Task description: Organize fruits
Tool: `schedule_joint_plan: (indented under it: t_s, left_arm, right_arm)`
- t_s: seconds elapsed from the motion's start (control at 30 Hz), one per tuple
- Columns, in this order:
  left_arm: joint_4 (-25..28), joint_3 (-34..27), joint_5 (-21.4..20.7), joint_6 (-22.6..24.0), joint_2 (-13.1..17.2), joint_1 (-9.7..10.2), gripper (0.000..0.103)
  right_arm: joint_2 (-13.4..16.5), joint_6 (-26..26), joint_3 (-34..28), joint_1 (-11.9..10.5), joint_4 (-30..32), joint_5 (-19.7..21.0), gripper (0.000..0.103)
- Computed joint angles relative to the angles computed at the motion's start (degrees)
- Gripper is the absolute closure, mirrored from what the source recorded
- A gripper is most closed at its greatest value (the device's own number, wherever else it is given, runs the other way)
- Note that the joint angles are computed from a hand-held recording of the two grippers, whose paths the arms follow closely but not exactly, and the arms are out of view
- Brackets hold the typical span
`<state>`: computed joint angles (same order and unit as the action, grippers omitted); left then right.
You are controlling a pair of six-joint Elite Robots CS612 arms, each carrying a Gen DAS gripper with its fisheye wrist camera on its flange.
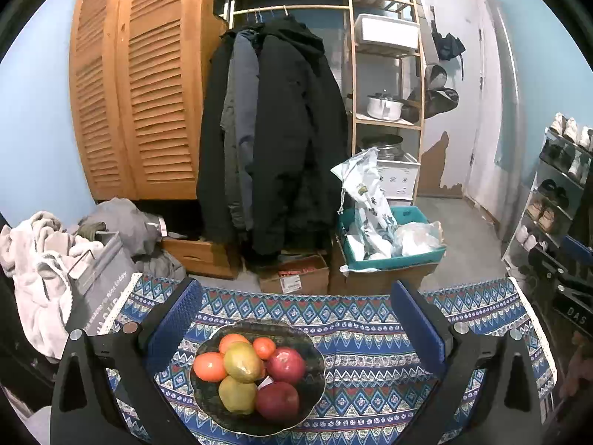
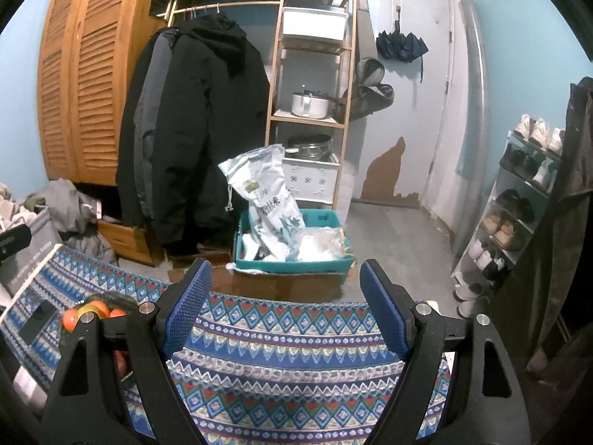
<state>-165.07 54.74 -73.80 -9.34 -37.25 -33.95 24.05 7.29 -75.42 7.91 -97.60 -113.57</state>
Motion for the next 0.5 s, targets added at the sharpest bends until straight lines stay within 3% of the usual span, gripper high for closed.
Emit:
schedule_joint_plan:
  t_s: [0.5]
  left_arm:
    - [1.11,-0.46,-0.23,-0.04,0.26,0.02,0.001]
  right_arm:
    - [-0.13,-1.11,0.68,0.10,0.22,-0.62,0.022]
